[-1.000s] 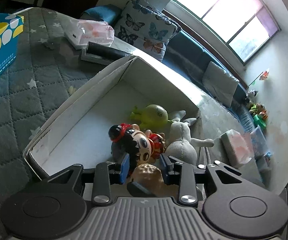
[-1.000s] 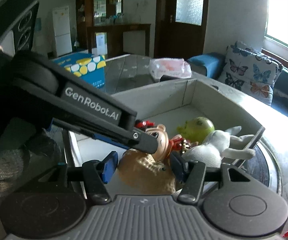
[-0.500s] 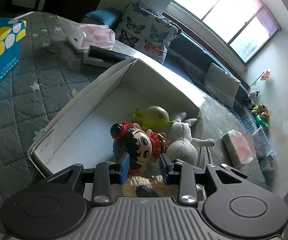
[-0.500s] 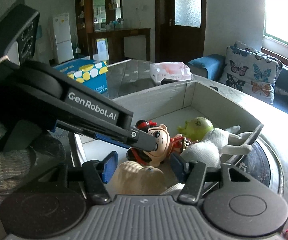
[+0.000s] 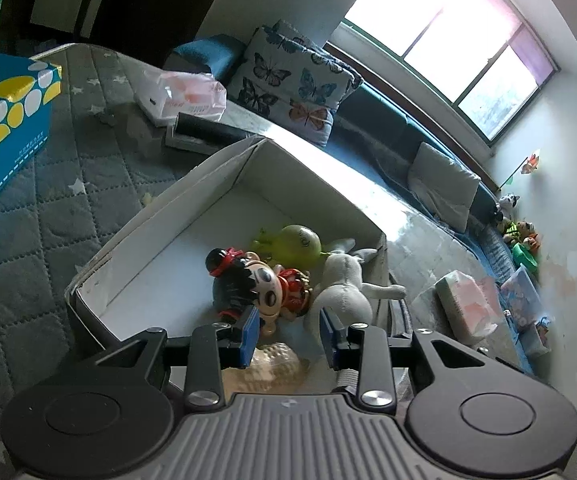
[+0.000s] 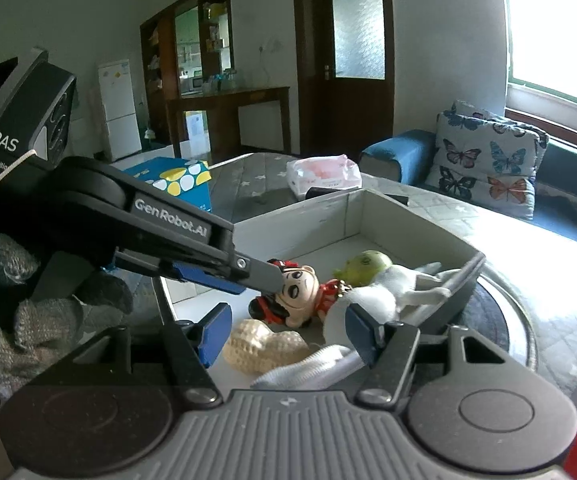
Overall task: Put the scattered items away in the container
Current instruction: 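Open the left gripper and withdraw it from the box, then move the left gripper toward the red ball-shaped toy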
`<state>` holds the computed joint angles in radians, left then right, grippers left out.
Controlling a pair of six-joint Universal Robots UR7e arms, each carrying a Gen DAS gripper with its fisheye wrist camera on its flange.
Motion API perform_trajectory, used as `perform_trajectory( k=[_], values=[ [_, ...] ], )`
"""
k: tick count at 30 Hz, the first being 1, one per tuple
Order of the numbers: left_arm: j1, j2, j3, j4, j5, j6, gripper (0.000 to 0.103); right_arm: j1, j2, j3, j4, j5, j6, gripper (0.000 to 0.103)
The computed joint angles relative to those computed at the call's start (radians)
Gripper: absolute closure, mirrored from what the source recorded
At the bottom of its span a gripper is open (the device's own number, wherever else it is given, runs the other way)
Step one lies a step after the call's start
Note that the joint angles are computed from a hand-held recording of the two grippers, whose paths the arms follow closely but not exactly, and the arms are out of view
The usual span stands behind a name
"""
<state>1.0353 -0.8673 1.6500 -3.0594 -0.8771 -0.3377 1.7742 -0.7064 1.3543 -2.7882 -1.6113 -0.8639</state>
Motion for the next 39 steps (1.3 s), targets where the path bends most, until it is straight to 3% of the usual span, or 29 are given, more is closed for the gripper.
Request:
perform_trajectory(
  k=[21, 26, 28, 39],
  values=[
    [-0.051, 0.068, -0.039, 0.025, -0.065, 0.010, 0.068, -0.057, -0.114, 0.120, -0.102, -0.022, 0.028, 0.036],
    [-0.052, 0.102, -0.079, 0.063, -0.086, 0.009, 0.068, -0.075, -0.131, 0.132, -0.115, -0.030, 0.032, 0.035],
    [-0.052, 0.117, -0.095, 0.075, -0.097, 0.008, 0.068, -0.083, -0.135, 0.133, -0.122, -0.036, 0.034, 0.029],
    [-0.042, 0.218, -0.220, 0.169, -0.169, 0.002, 0.068, -0.125, -0.152, 0.134, -0.173, -0.079, 0.051, 0.027]
  ],
)
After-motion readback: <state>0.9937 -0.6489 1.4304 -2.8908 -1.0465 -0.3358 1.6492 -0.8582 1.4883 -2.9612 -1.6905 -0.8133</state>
